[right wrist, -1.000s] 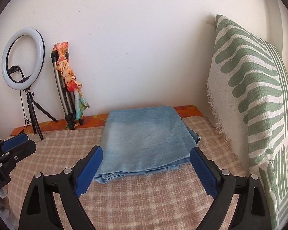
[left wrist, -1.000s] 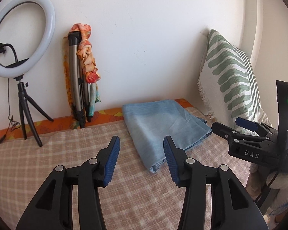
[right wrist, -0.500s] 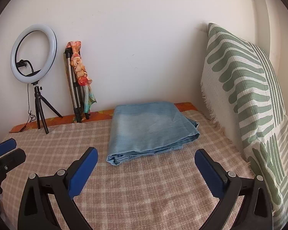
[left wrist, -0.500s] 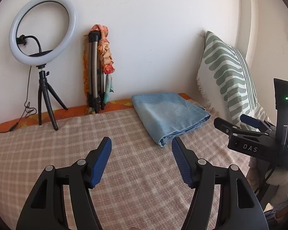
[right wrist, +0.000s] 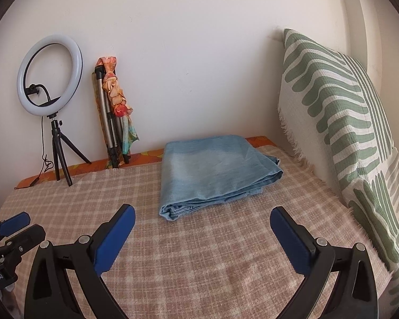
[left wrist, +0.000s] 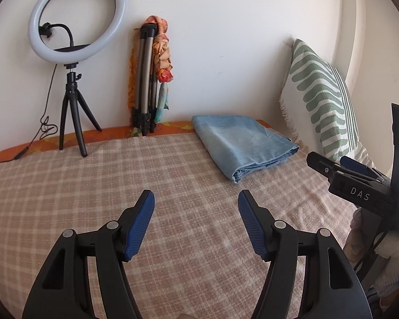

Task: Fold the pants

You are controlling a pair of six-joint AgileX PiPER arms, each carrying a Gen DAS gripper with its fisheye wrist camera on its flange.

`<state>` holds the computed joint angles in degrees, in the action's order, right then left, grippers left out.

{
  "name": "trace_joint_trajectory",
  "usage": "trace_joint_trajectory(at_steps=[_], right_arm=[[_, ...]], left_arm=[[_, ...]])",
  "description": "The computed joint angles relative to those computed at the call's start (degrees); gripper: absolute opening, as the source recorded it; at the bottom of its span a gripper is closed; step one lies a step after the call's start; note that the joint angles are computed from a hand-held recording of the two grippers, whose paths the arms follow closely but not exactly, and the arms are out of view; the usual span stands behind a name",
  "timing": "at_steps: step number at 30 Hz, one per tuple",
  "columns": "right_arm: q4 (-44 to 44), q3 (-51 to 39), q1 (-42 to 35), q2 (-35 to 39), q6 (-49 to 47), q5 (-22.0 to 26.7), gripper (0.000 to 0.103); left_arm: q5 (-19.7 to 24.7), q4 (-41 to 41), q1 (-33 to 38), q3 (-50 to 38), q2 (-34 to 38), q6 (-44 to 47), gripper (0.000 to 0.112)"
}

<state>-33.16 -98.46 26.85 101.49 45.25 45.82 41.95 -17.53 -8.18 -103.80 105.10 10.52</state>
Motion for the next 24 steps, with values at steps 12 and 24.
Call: trace_joint_trajectory(at_steps=[12,24], right_arm=[[-1.29,-1.46,1.32,0.74,1.54,-0.40,0.103],[-2.47,-2.09,1.80,1.65,2.64,0.34,0.103]], left_arm=[[-1.09,2.13,-1.09,3.41,-2.52,0.13,0.065],[-0.15,3.24,-0.83,3.61,-2.84,-1.63,0.065]])
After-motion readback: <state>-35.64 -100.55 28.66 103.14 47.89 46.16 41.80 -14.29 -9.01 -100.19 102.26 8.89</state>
